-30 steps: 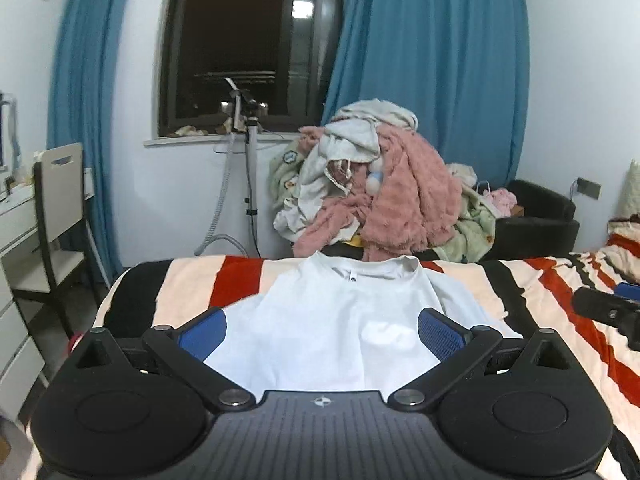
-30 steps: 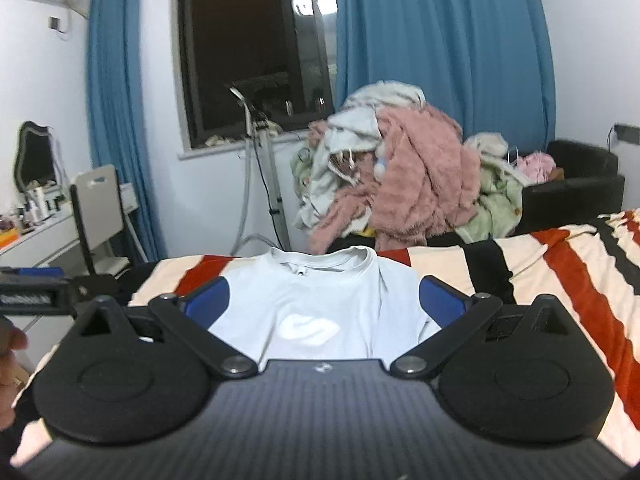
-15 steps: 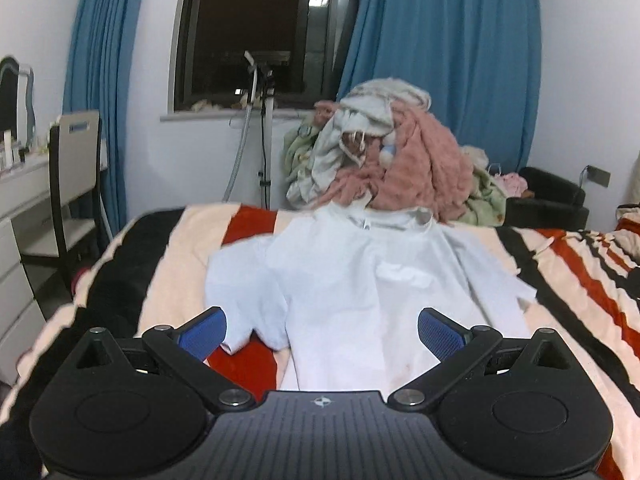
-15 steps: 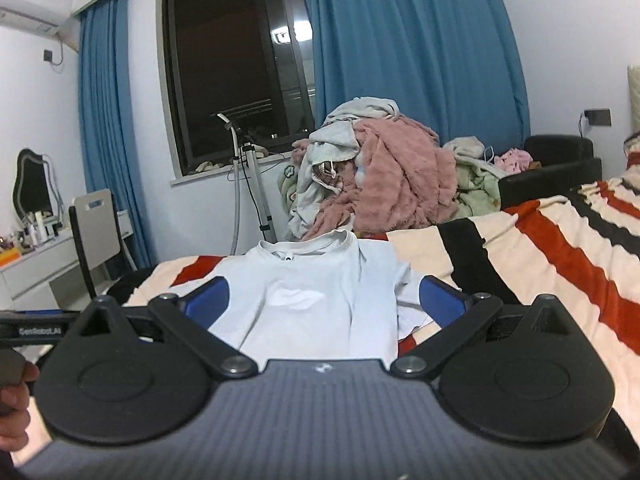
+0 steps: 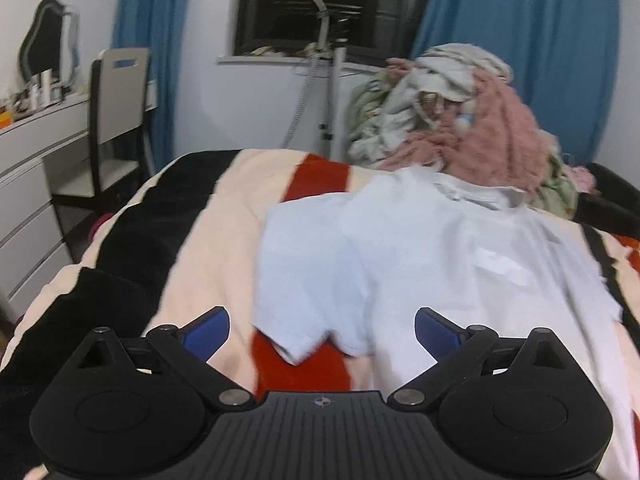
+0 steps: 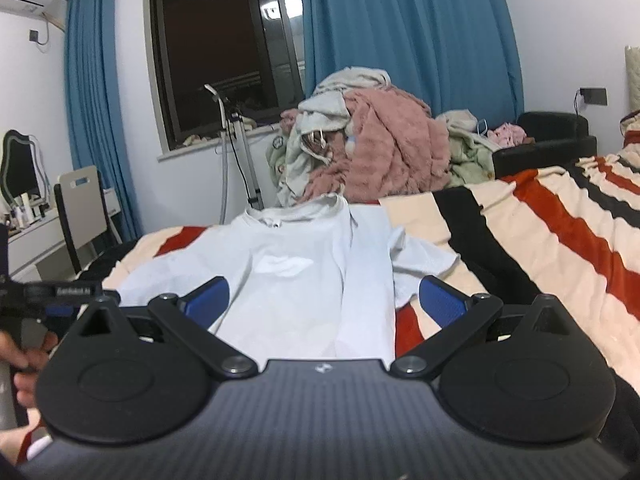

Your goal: Fold clothes

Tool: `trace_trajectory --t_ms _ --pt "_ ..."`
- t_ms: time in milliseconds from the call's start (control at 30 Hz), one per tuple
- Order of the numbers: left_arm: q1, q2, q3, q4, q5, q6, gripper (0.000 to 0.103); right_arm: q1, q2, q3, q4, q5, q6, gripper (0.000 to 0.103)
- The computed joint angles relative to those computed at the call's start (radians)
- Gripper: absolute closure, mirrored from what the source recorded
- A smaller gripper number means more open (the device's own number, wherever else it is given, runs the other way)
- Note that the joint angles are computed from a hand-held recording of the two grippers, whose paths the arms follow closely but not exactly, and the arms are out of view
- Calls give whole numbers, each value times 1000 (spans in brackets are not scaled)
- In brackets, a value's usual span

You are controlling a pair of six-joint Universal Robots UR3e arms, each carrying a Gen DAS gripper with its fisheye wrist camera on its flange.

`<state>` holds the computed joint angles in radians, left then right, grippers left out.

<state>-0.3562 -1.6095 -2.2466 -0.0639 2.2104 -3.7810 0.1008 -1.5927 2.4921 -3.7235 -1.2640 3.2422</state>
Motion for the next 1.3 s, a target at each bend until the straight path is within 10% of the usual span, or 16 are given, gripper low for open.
trace_trajectory --t_ms 433,767,900,1067,1300 --pt "391 26 -185 278 -377 -40 14 28 27 -27 49 5 26 0" --pt "497 -251 -61 464 -444 14 51 39 77 -70 111 20 69 0" --pt "520 -301 67 400 -456 135 101 45 89 -82 123 17 68 0" --pt "539 -318 263 264 -424 333 101 80 143 -134 124 -23 74 0" --pt "529 -568 897 -163 -152 497 102 128 262 -229 82 -96 68 0"
